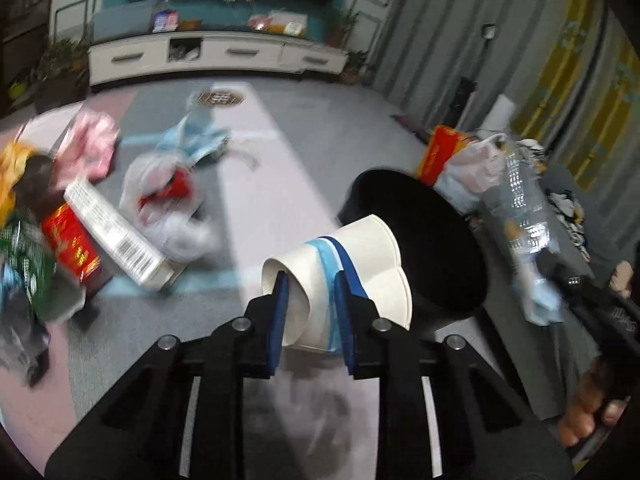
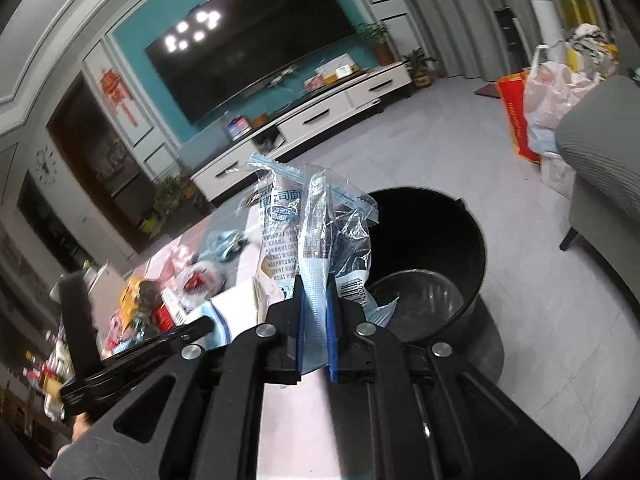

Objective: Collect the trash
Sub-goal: 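Grasp the stacked paper cups with the left gripper while the right gripper drops the bag into the bin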

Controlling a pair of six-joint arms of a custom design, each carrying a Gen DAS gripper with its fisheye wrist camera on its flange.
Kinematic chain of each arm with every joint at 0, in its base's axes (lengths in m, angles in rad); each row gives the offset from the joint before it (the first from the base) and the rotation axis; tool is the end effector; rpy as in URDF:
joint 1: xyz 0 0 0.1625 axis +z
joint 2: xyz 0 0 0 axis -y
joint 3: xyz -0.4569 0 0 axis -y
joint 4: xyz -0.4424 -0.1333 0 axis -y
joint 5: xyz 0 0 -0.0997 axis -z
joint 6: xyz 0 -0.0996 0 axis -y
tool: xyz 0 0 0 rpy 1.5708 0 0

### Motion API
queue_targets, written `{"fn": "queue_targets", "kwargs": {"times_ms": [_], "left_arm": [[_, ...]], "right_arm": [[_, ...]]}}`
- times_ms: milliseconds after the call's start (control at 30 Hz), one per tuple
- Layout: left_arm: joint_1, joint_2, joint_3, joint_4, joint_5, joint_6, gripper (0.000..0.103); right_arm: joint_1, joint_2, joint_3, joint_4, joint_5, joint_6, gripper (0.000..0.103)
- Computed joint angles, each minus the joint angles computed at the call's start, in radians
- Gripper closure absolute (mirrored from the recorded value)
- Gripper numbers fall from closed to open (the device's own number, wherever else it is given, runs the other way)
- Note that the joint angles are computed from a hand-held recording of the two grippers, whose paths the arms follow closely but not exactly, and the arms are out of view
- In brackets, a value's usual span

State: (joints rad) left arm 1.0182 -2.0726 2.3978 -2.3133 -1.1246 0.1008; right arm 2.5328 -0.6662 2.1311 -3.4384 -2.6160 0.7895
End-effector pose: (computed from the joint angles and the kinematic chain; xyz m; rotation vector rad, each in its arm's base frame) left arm -0.0216 -0.3709 0.3800 0.7484 2.6154 -0.6988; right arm 0.4513 -0.2571 -0.0020 -0.0744 -2.4144 1.3749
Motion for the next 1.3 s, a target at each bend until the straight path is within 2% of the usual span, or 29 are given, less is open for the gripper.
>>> {"fn": "queue_targets", "kwargs": {"times_ms": [100, 233, 367, 400, 433, 500, 567, 600, 633, 700, 833, 933, 1100, 1167, 1300], "left_arm": [[-0.048, 0.041, -0.010, -0.015, -0.006, -0.027, 0.078], [-0.095, 0.155, -0.015, -0.095, -0.008, -0.039, 0.078], [-0.124, 0.269, -0.003, -0.200, 0.041, -0.032, 0.077], [-0.125, 0.298, -0.001, -0.227, 0.052, -0.032, 0.075], [-0.119, 0.315, -0.001, -0.249, 0.053, -0.028, 0.072], [-0.108, 0.334, 0.004, -0.285, 0.037, -0.019, 0.040], [-0.100, 0.333, 0.012, -0.314, 0.021, -0.002, 0.036], [-0.100, 0.329, 0.017, -0.319, 0.019, 0.006, 0.034], [-0.102, 0.319, 0.022, -0.320, 0.017, 0.016, 0.033], [-0.105, 0.290, 0.033, -0.321, 0.014, 0.034, 0.024], [-0.131, 0.172, 0.069, -0.307, 0.043, 0.085, 0.014], [-0.164, 0.049, 0.101, -0.254, 0.106, 0.128, 0.010], [-0.185, -0.143, 0.112, -0.088, 0.220, 0.147, 0.005], [-0.173, -0.213, 0.106, -0.025, 0.254, 0.146, 0.004], [-0.139, -0.273, 0.081, 0.035, 0.308, 0.142, 0.003]], "right_arm": [[-0.016, -0.009, 0.001, 0.085, -0.046, 0.073, 0.093], [-0.044, -0.014, -0.005, 0.155, -0.069, 0.123, 0.093], [-0.083, -0.026, 0.006, 0.228, -0.074, 0.204, 0.090], [-0.095, -0.027, 0.014, 0.210, -0.059, 0.212, 0.089], [-0.107, -0.027, 0.025, 0.178, -0.041, 0.216, 0.088], [-0.123, -0.027, 0.036, 0.136, -0.009, 0.214, 0.080], [-0.131, -0.030, 0.042, 0.142, 0.002, 0.242, 0.067], [-0.129, -0.030, 0.041, 0.152, -0.002, 0.252, 0.065], [-0.129, -0.030, 0.041, 0.152, -0.002, 0.252, 0.064], [-0.124, -0.032, 0.042, 0.145, -0.007, 0.251, 0.061], [-0.114, -0.018, 0.034, 0.113, -0.008, 0.239, 0.057], [-0.109, 0.001, 0.010, 0.103, 0.012, 0.184, 0.056], [-0.085, 0.039, -0.073, 0.224, 0.032, 0.106, 0.052], [-0.072, 0.058, -0.107, 0.267, 0.045, 0.077, 0.049], [-0.047, 0.112, -0.181, 0.282, 0.064, 0.043, 0.042]]}}
